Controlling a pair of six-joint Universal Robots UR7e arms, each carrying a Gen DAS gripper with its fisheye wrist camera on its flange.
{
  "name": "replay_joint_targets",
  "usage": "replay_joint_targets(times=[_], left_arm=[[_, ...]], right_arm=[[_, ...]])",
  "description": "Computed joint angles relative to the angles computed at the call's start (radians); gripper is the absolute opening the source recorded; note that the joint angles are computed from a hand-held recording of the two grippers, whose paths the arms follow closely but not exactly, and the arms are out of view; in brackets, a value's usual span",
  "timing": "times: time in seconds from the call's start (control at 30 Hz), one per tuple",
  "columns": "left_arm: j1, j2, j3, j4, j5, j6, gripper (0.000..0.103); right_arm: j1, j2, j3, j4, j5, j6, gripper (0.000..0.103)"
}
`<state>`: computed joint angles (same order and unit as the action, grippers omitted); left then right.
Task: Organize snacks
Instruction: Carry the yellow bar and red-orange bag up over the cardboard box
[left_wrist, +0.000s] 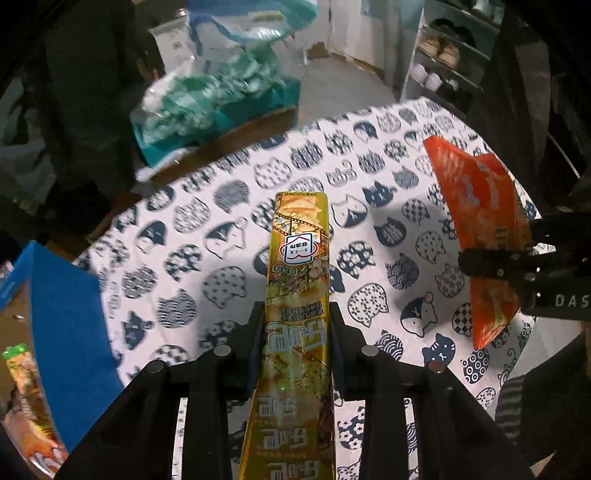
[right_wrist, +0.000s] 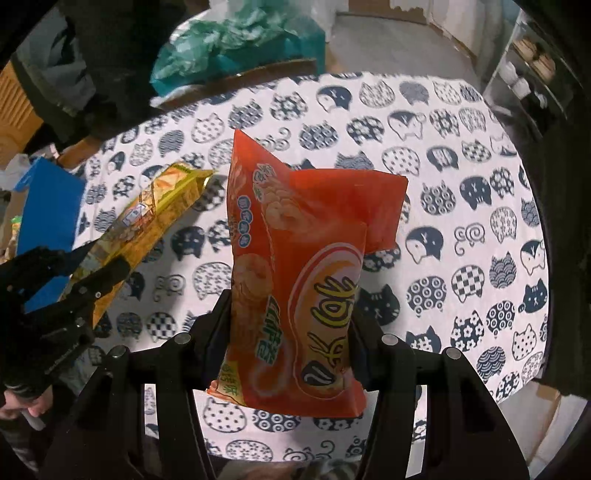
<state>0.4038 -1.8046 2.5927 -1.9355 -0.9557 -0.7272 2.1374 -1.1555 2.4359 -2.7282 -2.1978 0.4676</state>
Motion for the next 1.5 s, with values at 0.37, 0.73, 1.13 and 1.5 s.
replay_joint_targets(times=[0.37, 0.73, 1.13, 1.5], left_arm=[[-0.101, -0.173, -0.078, 0.304, 0.061, -0.169, 0.031], [-0.203, -0.368, -0.174, 0.718, 0.106, -0.406, 0.031], [-0.309, -0.498, -0.274, 1.102, 0.109, -0.652, 0.031], [-0.398, -0.641, -0.388, 1.483, 0.041, -0.923, 0.031]], right_arm=[[0.104, 0.016, -0.079, 0.026, 0.024, -0.023, 0.055], [0.206, 0.103, -0.202, 0.043, 0.072, -0.057, 0.055], [0.302, 0.251, -0.382, 0.077, 0.13, -0.108, 0.055], [0.352, 0.439, -0.584, 0.129, 0.197, -0.155, 0.055]])
